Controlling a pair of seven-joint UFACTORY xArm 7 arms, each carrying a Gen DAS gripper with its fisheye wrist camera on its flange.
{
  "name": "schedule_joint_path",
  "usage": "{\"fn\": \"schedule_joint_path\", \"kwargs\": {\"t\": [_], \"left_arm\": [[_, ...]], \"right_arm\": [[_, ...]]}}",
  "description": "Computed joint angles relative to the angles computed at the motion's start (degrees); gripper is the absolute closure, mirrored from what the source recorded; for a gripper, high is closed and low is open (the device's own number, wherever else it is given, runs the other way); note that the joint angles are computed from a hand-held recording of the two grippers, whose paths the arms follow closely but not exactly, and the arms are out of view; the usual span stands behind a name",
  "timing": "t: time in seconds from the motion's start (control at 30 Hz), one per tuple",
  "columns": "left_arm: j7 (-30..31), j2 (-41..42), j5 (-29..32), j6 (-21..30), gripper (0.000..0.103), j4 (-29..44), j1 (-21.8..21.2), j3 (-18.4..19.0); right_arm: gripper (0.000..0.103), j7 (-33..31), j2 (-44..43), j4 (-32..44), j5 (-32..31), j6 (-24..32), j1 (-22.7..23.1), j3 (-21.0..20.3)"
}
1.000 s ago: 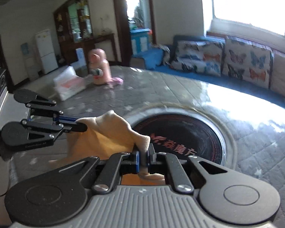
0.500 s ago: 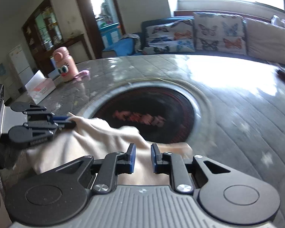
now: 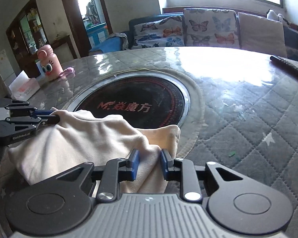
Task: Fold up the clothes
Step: 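Lift the hem with both grippers and fold it over toward the collar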
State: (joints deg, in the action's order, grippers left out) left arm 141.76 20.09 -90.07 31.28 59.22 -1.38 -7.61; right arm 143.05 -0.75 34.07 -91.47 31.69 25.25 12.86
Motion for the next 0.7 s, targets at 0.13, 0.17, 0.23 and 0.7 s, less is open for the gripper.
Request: {"fn": "schedule_joint_path", "kwargs": {"t": [0.13, 0.17, 0.23, 0.7], "left_arm": [[0.4, 0.0, -0.1, 0.4, 0.09, 0.0, 0.3, 0.1], [0.4, 0.1, 0.0, 0.4, 0.09, 0.1, 0.3, 0.1], [0.7, 0.3, -0.3, 0.3, 0.09, 0.2, 0.4, 0.1], [1.8, -1.3, -3.6, 1.6, 0.083, -0.5, 0.9, 0.6]], "right_arm": [[0.098, -3.9, 0.4, 1.0, 2.6, 2.4, 0.5, 0.4], [0.098, -6.1, 0.1, 1.3, 3.7, 3.6, 0.8, 0.6], [0.099, -10.4, -0.6, 2.0, 5.6, 6.0, 1.2, 0.9], [0.091, -5.7, -3.5, -1.2, 3.9, 6.3, 1.0, 0.9]]}}
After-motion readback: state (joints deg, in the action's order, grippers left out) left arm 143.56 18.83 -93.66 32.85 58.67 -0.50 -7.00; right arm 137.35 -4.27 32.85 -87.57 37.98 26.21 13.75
